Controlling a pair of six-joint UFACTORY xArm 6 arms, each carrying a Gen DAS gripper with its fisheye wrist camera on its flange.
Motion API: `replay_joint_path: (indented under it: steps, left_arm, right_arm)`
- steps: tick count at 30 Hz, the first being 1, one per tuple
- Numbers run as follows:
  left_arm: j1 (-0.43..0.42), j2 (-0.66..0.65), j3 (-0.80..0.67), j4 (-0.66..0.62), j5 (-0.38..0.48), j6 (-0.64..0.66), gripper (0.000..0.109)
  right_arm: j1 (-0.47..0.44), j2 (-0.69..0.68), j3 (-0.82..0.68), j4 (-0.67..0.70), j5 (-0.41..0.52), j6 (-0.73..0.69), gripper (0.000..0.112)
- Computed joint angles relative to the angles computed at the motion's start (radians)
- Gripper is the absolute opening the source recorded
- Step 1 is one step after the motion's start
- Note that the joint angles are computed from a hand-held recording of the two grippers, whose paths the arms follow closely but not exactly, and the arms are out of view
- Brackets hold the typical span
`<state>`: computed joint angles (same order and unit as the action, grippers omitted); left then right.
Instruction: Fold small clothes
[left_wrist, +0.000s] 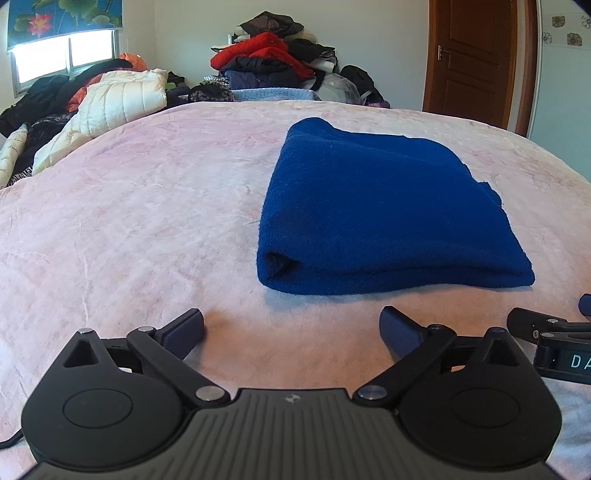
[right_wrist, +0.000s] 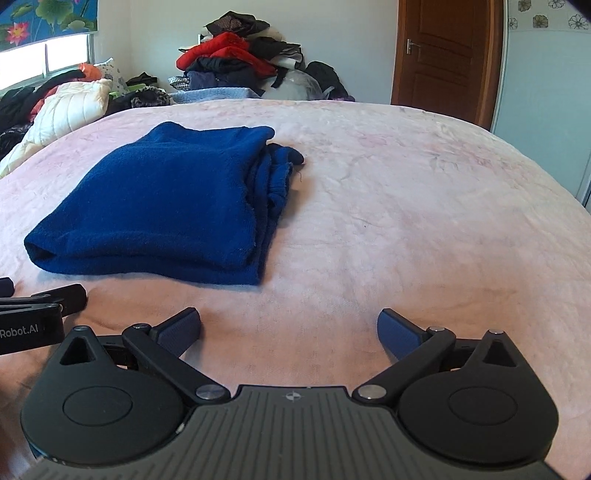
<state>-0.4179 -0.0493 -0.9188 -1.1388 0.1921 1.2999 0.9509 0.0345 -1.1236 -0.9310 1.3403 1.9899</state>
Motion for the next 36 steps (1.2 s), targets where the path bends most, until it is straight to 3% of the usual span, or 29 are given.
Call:
replay_joint_path:
  steps: [36]
  left_arm:
    - [0.001, 0.000, 0.001, 0.000, 0.000, -0.004, 0.103]
  right_arm:
    - [0.001, 0.026, -0.025, 0.000, 0.015, 0.002, 0.102]
